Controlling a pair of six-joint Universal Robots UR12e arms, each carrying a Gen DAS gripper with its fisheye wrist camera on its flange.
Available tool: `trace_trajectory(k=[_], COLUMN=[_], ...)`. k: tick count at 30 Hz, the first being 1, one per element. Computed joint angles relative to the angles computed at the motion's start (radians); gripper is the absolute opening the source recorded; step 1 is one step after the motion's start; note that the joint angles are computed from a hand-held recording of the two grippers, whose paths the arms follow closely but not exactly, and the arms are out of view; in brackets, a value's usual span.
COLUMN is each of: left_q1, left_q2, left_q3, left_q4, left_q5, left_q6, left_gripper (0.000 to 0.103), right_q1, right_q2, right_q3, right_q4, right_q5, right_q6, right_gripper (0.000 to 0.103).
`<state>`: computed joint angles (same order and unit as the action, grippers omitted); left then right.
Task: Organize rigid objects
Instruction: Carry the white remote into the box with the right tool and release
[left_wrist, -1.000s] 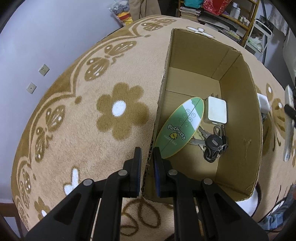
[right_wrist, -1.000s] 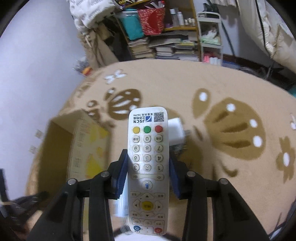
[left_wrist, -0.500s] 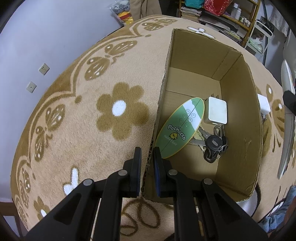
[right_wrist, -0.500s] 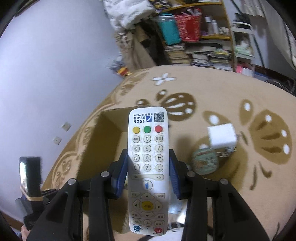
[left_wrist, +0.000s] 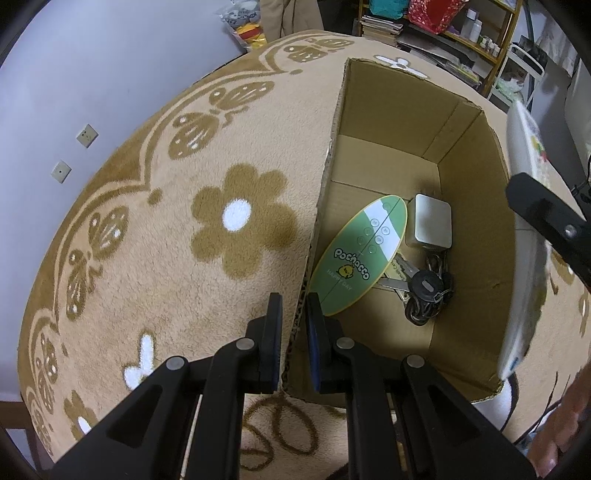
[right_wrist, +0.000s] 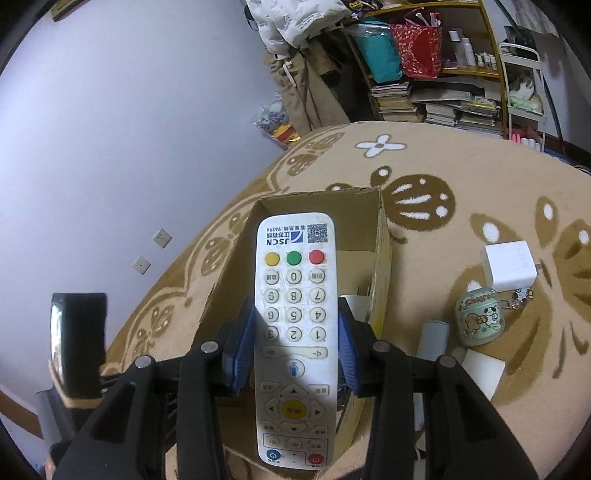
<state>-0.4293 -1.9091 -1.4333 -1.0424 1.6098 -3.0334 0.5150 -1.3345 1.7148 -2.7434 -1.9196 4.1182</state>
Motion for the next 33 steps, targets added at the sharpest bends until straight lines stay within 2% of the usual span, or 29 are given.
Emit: trace_trajectory(k=[4, 8, 12, 19, 20, 21, 23, 25, 27, 30, 33], left_q1=[0.0, -0.004, -0.001, -0.001, -0.002, -0.002, -0.002, -0.001, -0.002, -0.006, -0.006], left_q2=[0.0, -0.001, -0.001, 0.0, 0.0, 0.0, 0.0, -0.001, -0.002, -0.003, -0.003], left_q3=[0.002, 0.002, 0.003, 0.0, 0.0, -0.001, 0.0, 0.001, 0.002, 0.002, 0.003], left_q4=[-0.003, -0.002, -0.01, -0.005, -0.002, 0.0, -0.001, -0.004, -0.004, -0.001, -0.001], left_q5=[-0.002, 0.007, -0.006, 0.002, 0.004, 0.006, 0.003, 0.001, 0.003, 0.015, 0.015], left_q6=[-0.001, 0.001, 0.002, 0.001, 0.005, 0.009, 0.008, 0.005, 0.005, 0.012, 0.012], left_gripper=[0.013, 0.013, 0.013, 0.013, 0.013, 0.013, 0.013, 0.013, 0.013, 0.013, 0.013], right_q1=[-0.001, 0.0, 0.017, 0.017, 0.017, 0.017, 0.017, 0.022, 0.025, 0.024, 0.02], right_q2=[0.004, 0.014, 0.026, 0.024, 0.022, 0.02, 0.017, 0.013, 0.006, -0.013, -0.034], right_q3=[0.01, 0.01, -0.016, -0.021, -0.025, -0.028, -0.03, -0.034, -0.038, -0.016, 0.003], right_q4=[-0.021, -0.004, 0.038, 0.035, 0.05, 0.066, 0.08, 0.103, 0.138, 0.119, 0.142], right_q5=[0.003, 0.008, -0.066, -0.046, -0.047, -0.044, -0.043, -0.062, -0.08, -0.093, -0.108], right_q6=[0.024, 0.044, 0.028, 0.013, 0.024, 0.033, 0.039, 0.031, 0.029, 0.034, 0.057], right_gripper=[0.044, 0.044, 0.044, 0.044, 0.048, 0.058, 0.07, 0.073, 0.087, 0.091, 0.097])
